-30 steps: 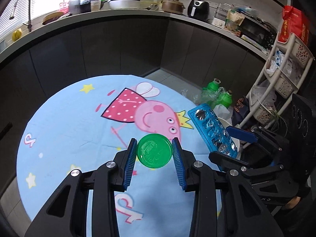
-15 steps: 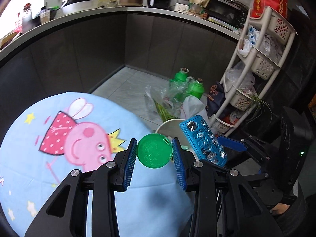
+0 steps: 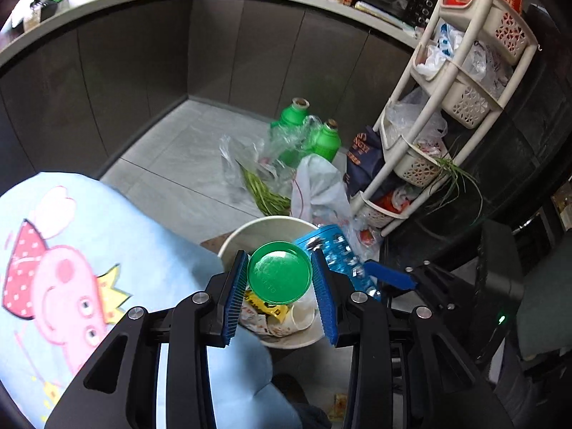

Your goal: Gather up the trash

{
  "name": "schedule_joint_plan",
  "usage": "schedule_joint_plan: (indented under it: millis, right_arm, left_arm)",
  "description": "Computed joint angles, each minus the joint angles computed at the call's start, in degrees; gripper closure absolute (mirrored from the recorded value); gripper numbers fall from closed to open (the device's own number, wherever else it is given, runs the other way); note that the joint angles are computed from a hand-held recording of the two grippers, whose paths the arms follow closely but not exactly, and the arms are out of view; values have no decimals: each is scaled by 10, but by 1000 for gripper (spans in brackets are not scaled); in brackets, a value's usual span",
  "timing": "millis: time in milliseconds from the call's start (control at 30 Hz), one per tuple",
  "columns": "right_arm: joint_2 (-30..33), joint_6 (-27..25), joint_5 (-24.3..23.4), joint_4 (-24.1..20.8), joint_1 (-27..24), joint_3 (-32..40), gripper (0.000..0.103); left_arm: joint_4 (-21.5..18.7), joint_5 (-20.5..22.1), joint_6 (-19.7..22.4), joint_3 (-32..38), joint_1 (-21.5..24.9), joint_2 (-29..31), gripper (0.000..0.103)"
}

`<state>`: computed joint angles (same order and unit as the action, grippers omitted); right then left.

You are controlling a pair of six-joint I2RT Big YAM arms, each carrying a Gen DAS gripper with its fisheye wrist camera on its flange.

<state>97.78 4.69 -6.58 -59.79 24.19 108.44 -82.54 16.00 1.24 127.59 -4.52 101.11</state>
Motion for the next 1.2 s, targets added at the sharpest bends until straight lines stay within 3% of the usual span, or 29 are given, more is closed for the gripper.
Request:
schedule_joint_plan:
  millis: [300, 333, 367, 400, 433, 533, 700, 1200]
  right_arm:
    - [44, 9, -21, 2, -8, 11, 34]
    - [49, 9, -24, 2, -9, 13, 34]
    - [53, 5, -27, 1, -10, 16, 26]
    - [56, 0, -27, 2, -10, 15, 11]
    - [54, -5, -24, 5, -10, 11, 7]
    - [40, -15, -32, 18, -9, -10, 4]
    - [23, -6, -41, 27, -14, -30, 4]
    - [-16, -9, 3, 5, 13, -1, 3]
  left_arm:
    - [-1, -26, 1, 14, -9, 40, 68]
    - [1, -32, 3, 14, -10, 42, 57]
    - [8, -43, 2, 11, -12, 41, 38]
    - [20, -56, 0, 4, -13, 37, 28]
    - [36, -69, -3, -6, -14, 30, 17]
    - [65, -85, -4, -25, -14, 15, 9]
    - [68, -89, -8, -30, -12, 10, 9]
    - [77, -106, -31, -56, -1, -56, 9]
